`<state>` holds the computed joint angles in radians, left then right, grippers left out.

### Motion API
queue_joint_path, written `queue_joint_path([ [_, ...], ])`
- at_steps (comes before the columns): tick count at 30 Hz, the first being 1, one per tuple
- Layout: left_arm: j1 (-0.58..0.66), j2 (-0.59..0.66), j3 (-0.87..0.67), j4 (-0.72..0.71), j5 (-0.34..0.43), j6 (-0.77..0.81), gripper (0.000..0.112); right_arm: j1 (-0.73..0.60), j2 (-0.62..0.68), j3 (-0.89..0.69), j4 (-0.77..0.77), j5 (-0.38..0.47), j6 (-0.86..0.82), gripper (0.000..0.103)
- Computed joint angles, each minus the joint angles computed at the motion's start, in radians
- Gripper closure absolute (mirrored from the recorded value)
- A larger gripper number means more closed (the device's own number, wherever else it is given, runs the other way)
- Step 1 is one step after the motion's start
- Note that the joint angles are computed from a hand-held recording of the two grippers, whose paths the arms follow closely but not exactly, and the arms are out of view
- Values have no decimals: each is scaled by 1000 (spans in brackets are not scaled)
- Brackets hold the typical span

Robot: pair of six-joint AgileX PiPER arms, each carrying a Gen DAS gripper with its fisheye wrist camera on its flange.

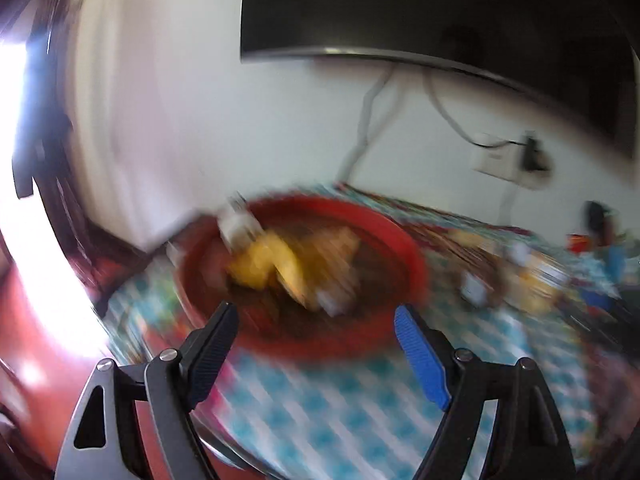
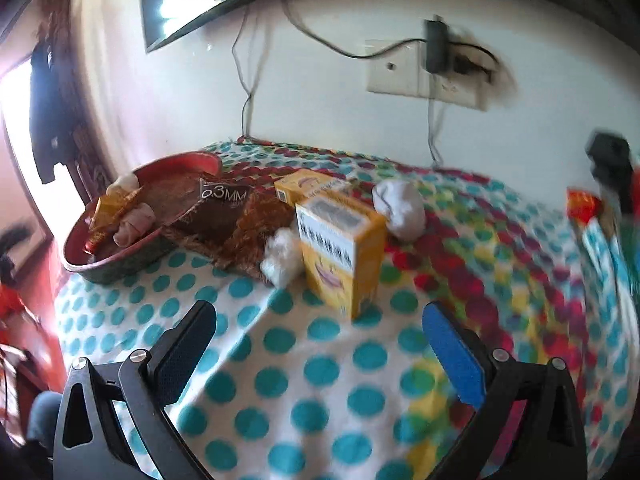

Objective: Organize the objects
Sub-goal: 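Grasp the yellow medicine box with the right gripper, then carry the yellow medicine box over the red tray and open the right gripper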

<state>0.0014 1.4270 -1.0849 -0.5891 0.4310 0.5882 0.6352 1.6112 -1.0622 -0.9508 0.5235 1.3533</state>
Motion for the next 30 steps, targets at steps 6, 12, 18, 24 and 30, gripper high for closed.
queue_joint_path([
  [6, -61, -126, 296, -192, -4, 205, 30, -85, 75, -113, 90, -30, -184, 24],
  [12, -46, -103, 310, -364, 68, 365, 30, -197, 173, -206, 361, -86, -499, 76],
  [18, -25, -93, 315, -351, 83, 330, 30, -114, 143, -195, 144, 28, -313, 76],
  [24, -70, -134, 319, -157, -21, 148, 30, -60, 176, -329, 162, 164, -355, 76],
  [30, -47, -159, 327, -146, -42, 144, 30, 10, 233, -503, 199, 286, -429, 76],
])
